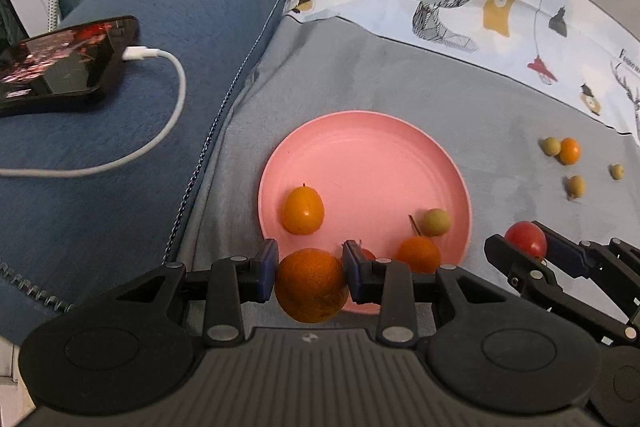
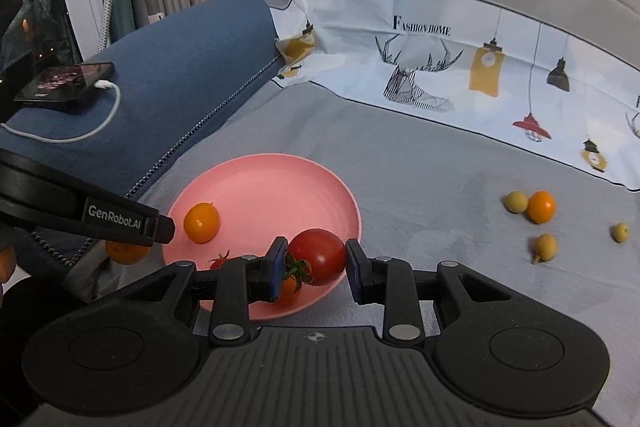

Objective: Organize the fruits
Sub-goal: 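Carry the kumquat in the left tool while the right tool carries the tomato over the pink plate, then release the kumquat onto the pink plate with the left tool while the right tool releases the tomato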

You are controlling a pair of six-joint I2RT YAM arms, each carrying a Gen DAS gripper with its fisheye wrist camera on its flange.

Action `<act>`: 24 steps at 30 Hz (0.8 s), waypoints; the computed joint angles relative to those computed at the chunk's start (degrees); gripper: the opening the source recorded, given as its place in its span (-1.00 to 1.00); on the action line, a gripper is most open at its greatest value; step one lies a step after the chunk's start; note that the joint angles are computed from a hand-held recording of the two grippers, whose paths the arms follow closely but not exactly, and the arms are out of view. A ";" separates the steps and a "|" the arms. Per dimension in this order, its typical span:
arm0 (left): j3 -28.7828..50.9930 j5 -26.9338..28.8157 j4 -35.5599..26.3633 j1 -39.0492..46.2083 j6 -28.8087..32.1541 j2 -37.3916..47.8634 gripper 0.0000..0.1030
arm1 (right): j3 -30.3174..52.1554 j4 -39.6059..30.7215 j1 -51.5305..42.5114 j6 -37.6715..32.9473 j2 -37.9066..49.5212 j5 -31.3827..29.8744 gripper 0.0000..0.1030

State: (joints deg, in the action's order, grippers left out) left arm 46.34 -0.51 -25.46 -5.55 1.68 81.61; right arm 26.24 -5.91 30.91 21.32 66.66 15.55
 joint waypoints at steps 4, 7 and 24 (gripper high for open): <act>2.03 -0.32 1.99 0.00 -0.02 5.06 -0.24 | 1.08 4.52 -2.18 -1.46 6.10 -2.29 -0.38; 3.51 -0.49 2.88 0.08 0.16 8.05 -0.24 | 1.70 6.72 -3.14 -2.17 9.29 -3.48 -0.38; 5.07 -1.02 7.51 0.89 -0.14 11.28 0.99 | 5.08 12.19 -5.71 -6.18 16.69 -5.45 0.65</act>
